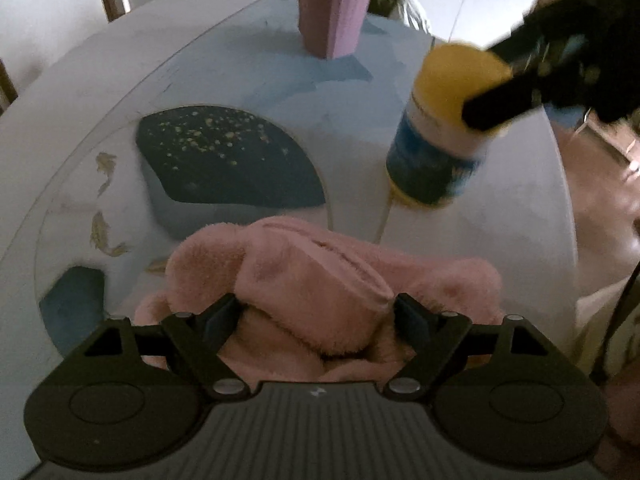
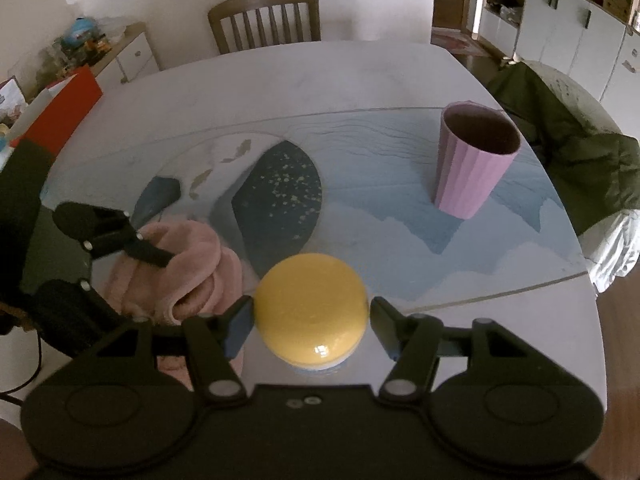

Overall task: Clean container
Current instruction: 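Regrasp the pink towel with the left tool, then wipe the bottle cap with the towel in the left tool while the right tool holds the bottle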

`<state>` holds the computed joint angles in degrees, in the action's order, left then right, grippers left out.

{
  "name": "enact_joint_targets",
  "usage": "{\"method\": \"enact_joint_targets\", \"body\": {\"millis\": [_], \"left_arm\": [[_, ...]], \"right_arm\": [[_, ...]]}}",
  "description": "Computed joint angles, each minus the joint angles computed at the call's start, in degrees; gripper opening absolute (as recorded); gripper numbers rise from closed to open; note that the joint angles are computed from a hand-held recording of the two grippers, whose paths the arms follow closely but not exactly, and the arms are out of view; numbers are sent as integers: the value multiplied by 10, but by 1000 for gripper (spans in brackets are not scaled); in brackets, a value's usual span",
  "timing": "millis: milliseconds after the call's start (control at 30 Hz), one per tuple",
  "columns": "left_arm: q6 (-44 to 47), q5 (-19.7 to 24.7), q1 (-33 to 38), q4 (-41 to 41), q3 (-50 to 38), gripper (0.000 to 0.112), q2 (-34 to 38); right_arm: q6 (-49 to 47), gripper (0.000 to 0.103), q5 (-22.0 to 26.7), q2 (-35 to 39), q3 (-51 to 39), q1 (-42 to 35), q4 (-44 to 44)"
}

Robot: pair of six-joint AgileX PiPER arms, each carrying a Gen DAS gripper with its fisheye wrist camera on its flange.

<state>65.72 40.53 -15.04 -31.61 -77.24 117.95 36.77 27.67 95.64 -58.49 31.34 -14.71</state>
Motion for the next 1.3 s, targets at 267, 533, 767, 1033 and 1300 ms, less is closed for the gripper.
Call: {"method": "enact_joint_targets", "body": {"millis": [267, 533, 767, 1033, 1300], "left_arm": [[50, -51, -8, -22, 43, 52, -21], [29, -73, -15, -28, 65, 28, -37], [-13, -3, 34, -104, 34, 21, -29], [-13, 173, 88, -234, -22, 21, -21], [-30, 273, 56, -308, -66, 21, 15]], "right_arm": [[-4, 64, 54, 17, -43, 4, -11], [6, 61, 101, 48, -91, 10, -37], [-45, 60, 60, 12, -39, 10, -26], [-298, 60, -43, -63, 73, 2, 116], [-344, 60, -80, -73, 99, 3, 137]]}}
